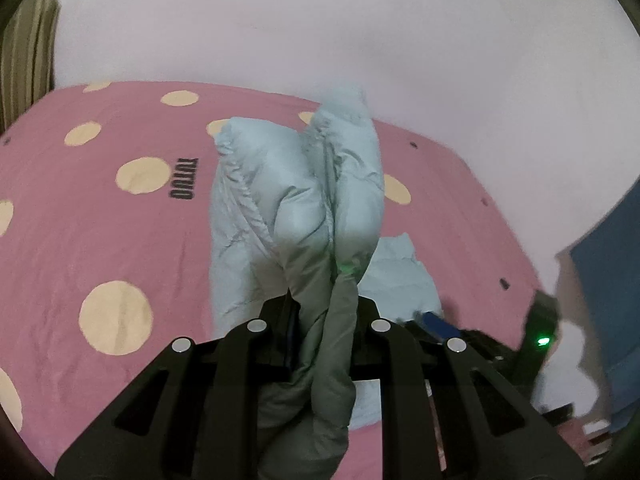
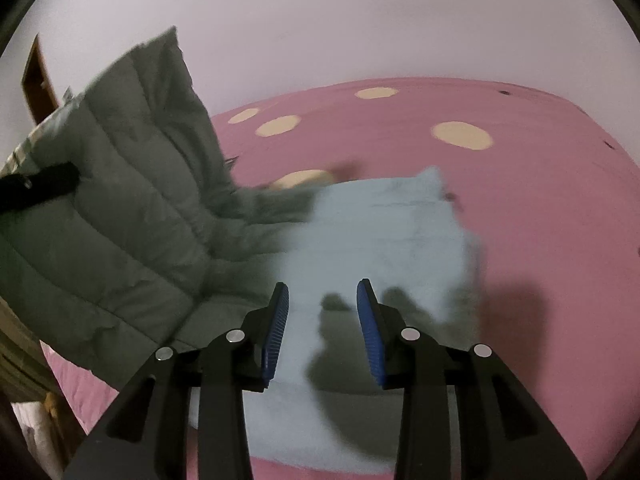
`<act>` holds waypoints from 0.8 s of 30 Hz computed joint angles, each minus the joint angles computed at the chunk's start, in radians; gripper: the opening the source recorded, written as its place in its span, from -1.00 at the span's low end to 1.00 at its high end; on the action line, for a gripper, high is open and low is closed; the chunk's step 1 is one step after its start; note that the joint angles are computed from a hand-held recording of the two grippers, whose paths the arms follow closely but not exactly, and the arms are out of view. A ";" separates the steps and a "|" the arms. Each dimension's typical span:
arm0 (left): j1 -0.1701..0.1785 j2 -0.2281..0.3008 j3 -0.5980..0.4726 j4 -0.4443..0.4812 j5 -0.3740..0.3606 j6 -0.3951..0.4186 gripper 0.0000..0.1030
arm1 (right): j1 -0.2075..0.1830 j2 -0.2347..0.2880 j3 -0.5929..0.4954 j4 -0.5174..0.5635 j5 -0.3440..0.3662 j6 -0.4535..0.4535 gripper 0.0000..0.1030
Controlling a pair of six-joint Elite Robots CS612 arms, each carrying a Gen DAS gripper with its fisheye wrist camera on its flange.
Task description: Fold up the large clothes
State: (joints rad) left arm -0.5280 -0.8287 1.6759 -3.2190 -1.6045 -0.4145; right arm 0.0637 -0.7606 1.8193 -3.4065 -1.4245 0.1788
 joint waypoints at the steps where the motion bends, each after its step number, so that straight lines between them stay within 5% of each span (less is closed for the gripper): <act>1: -0.013 0.006 -0.013 0.019 0.013 0.006 -0.68 | -0.012 -0.008 0.018 -0.011 -0.004 0.012 -0.29; 13: -0.106 0.116 -0.158 0.223 0.040 -0.008 -0.68 | -0.106 -0.034 0.128 -0.067 -0.031 0.097 -0.15; 19: -0.131 0.160 -0.177 0.208 0.053 -0.034 -0.65 | -0.134 -0.033 0.154 -0.074 -0.025 0.122 -0.14; 24: -0.147 0.161 -0.173 0.186 0.073 -0.046 -0.43 | -0.147 -0.029 0.158 -0.075 -0.013 0.144 -0.14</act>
